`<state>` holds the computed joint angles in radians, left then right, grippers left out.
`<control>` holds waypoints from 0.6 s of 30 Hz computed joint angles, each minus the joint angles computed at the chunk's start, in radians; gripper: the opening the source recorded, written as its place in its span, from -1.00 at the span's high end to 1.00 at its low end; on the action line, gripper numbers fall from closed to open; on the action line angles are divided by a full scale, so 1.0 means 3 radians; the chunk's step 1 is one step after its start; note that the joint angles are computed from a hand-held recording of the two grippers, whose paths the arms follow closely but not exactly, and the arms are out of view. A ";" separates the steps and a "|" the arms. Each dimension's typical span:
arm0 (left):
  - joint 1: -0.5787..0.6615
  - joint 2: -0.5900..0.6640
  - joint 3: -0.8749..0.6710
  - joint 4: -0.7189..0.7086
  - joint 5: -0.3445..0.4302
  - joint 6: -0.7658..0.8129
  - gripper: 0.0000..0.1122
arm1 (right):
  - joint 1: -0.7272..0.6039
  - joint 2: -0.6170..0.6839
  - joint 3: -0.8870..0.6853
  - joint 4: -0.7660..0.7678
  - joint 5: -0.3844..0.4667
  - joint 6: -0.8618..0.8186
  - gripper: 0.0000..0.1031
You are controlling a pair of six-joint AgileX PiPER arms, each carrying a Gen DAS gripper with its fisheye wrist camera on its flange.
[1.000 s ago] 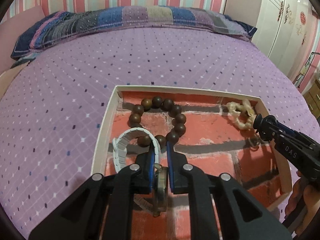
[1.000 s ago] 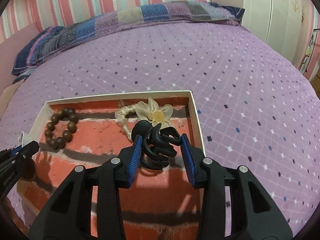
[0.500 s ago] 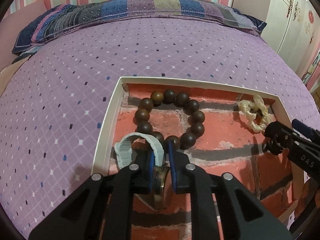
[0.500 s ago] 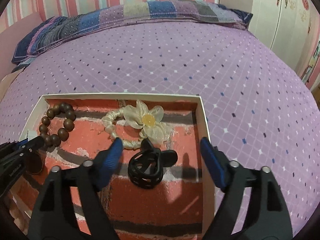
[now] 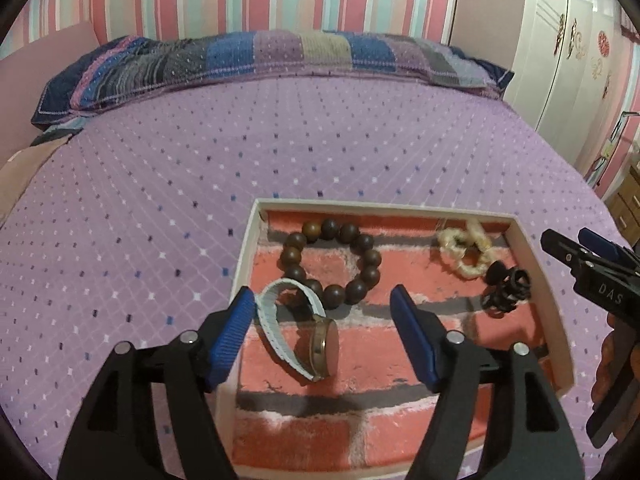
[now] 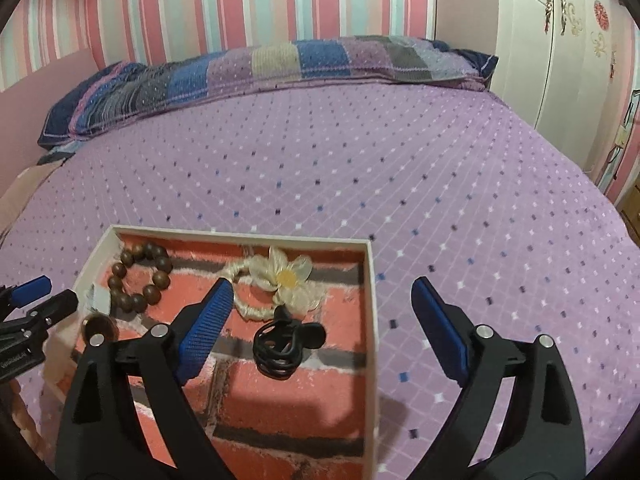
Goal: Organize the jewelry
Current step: 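Withdraw both open tools from the tray toward the remaining items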
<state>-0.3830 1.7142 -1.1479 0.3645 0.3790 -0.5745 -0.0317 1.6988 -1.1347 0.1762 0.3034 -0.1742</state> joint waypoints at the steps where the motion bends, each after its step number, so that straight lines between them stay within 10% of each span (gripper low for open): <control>1: 0.0007 -0.0071 0.0020 -0.0028 0.0019 0.0030 -0.24 | -0.0020 -0.0073 0.0014 -0.0020 0.0016 -0.0004 -0.73; 18: -0.0289 -0.1988 0.1265 0.0723 0.0525 -0.0664 -0.48 | -0.0393 -0.1697 0.1234 0.0129 0.0273 -0.0400 -0.83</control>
